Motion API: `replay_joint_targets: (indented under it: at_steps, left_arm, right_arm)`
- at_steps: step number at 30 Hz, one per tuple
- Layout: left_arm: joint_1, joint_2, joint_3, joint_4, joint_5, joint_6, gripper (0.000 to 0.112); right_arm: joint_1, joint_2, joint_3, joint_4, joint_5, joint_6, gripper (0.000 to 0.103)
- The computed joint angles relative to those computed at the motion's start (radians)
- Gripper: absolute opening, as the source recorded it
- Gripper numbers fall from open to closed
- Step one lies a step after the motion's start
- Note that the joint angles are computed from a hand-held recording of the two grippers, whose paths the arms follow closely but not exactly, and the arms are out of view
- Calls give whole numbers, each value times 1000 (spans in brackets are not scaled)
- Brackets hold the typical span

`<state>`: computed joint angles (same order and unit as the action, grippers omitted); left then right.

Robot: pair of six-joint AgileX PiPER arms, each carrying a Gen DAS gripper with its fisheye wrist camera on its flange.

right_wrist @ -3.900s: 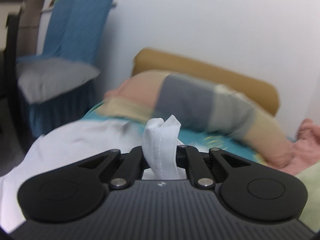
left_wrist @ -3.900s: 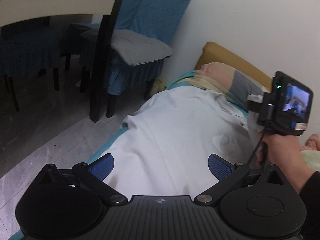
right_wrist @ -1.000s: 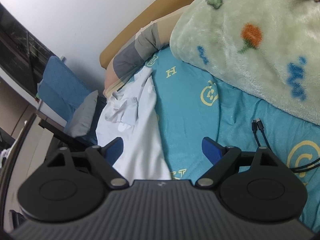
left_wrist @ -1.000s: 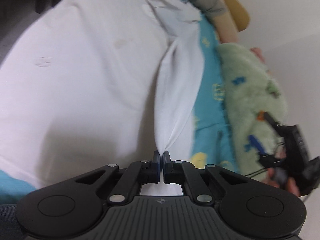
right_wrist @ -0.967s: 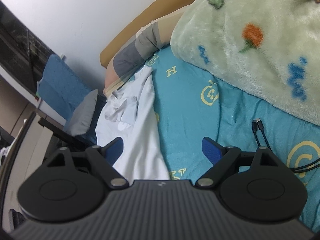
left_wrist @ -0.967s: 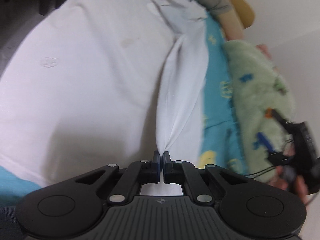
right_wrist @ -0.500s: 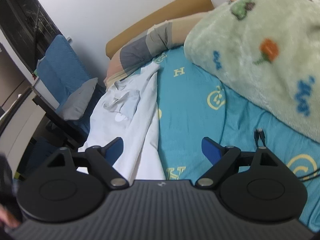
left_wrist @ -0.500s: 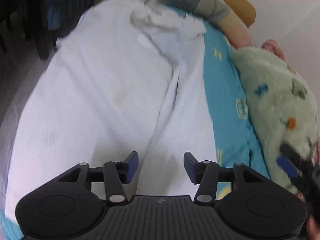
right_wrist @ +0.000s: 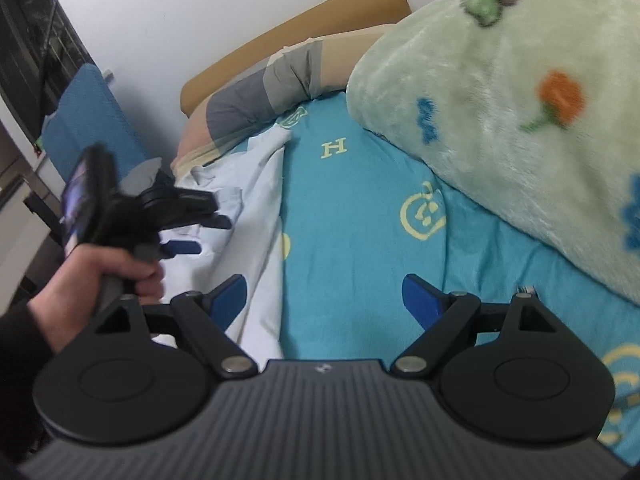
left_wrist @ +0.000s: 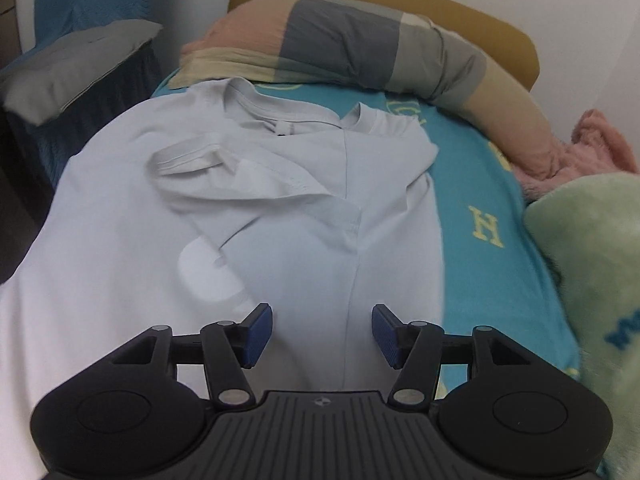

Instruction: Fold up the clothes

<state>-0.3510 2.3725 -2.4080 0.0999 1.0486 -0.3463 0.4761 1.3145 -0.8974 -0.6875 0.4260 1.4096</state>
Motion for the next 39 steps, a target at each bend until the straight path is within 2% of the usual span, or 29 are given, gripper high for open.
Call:
replay_joint_targets:
  at_steps: [2, 3, 4, 5, 6, 7, 9, 12, 14, 16, 21, 24, 26, 27, 28, 30, 33, 35, 39]
  left_arm:
    - [-7, 64, -69, 40, -17, -6, 53]
    - [-5, 82, -84, 51, -34, -15, 47]
    - [-1, 92, -83, 61, -61, -26, 35]
    - [8, 72, -41, 49, -96, -27, 33]
    - [20, 43, 12, 31, -136, -24, 23]
    - [31, 18, 58, 11, -171, -18, 6]
    - [54, -25, 135, -32, -232, -1, 6]
    - [107, -145, 308, -133, -351, 29, 5]
    - [139, -209, 387, -158, -396, 21, 5]
    - [163, -245, 423, -99, -389, -43, 5]
    - [188, -234, 425, 126, -280, -181, 5]
    - [220, -260, 487, 50, -299, -115, 13]
    - [218, -304, 543, 42, -318, -83, 33]
    - [210, -338, 583, 44, -332, -59, 48]
    - [201, -374, 623, 48, -345, -34, 54]
    - [176, -480, 732, 32, -376, -11, 59]
    - [120, -641, 873, 57, -393, -45, 74]
    - [56, -754, 952, 132, -365, -115, 78]
    - [-75, -960, 1073, 195, -302, -162, 85]
  right_arm:
    - [-31, 58, -13, 0, -51, -20, 86]
    - [-44, 82, -16, 18, -70, -42, 86]
    - [-56, 104, -21, 44, -85, -69, 86]
    - [-71, 118, -21, 88, -104, -104, 86]
    - [-88, 126, -18, 151, -126, -151, 86]
    - [-105, 134, -16, 224, -147, -208, 86]
    - [-126, 140, -13, 288, -162, -252, 86]
    - [-124, 127, -6, 258, -153, -207, 86]
    - [-117, 115, 0, 235, -149, -181, 86]
    - [-112, 104, 2, 222, -146, -176, 86]
    - [-99, 80, 17, 139, -157, -120, 86]
    - [-94, 82, 21, 142, -175, -142, 86]
    - [-82, 80, 23, 113, -178, -138, 86]
    - [-76, 78, 22, 94, -180, -128, 86]
    - [-70, 76, 22, 74, -184, -119, 86]
    - [-56, 72, 22, 16, -192, -80, 86]
    - [-40, 62, 24, -60, -195, -24, 86]
    - [-42, 47, 29, -61, -203, -32, 86]
    - [-43, 10, 48, -129, -203, 24, 86]
